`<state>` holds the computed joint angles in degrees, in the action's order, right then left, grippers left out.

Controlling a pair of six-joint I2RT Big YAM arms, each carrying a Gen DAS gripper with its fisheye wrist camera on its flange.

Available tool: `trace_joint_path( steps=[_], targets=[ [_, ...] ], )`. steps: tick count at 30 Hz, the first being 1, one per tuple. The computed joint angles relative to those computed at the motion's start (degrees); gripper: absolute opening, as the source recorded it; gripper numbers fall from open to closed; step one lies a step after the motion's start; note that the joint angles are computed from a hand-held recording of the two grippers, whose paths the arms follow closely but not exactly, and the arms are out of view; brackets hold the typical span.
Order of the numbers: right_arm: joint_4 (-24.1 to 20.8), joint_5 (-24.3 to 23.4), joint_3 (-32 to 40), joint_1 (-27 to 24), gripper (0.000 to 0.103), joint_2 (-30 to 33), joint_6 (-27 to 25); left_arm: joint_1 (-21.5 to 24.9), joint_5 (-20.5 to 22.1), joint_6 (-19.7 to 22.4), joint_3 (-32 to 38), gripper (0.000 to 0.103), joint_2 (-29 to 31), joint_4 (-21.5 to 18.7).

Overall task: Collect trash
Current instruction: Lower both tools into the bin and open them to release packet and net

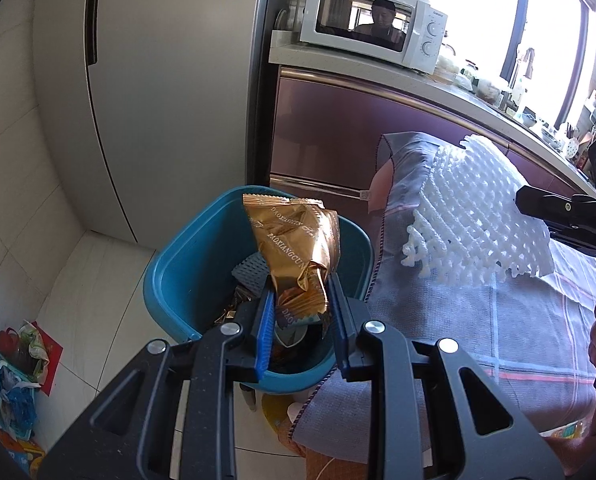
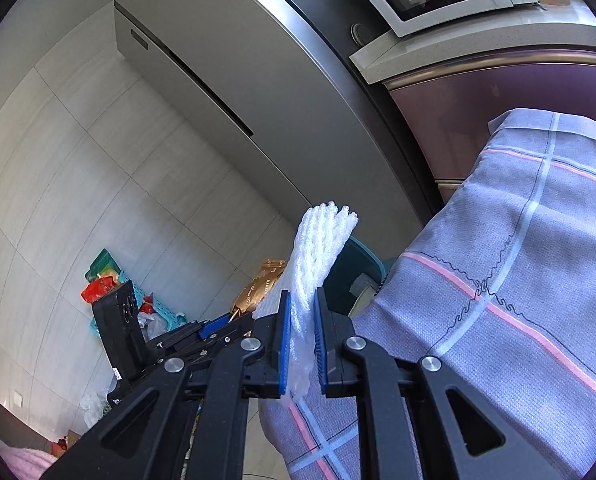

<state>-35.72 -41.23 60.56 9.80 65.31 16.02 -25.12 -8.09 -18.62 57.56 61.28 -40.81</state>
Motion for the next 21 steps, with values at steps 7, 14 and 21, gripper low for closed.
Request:
trace_joint_path(
  steps=[7, 14, 21],
  targets=[
    [-0.39, 0.98, 0.85, 1.76, 0.01, 1.03, 0.21, 0.42, -0.22, -0.57, -0.44, 0.025, 0.1, 0.05],
    [-0.24, 2.37, 1.58, 3.62, 0.01, 2.36, 0.93, 1.01, -0.02, -1.14, -0.87, 0.026, 0.28, 0.11],
    [-0.14, 3.42, 2.05, 4.96, 0.01, 3.54, 1.21, 1.62, 0.16, -1.28, -1.16, 0.026, 0.37, 0.05]
  ],
)
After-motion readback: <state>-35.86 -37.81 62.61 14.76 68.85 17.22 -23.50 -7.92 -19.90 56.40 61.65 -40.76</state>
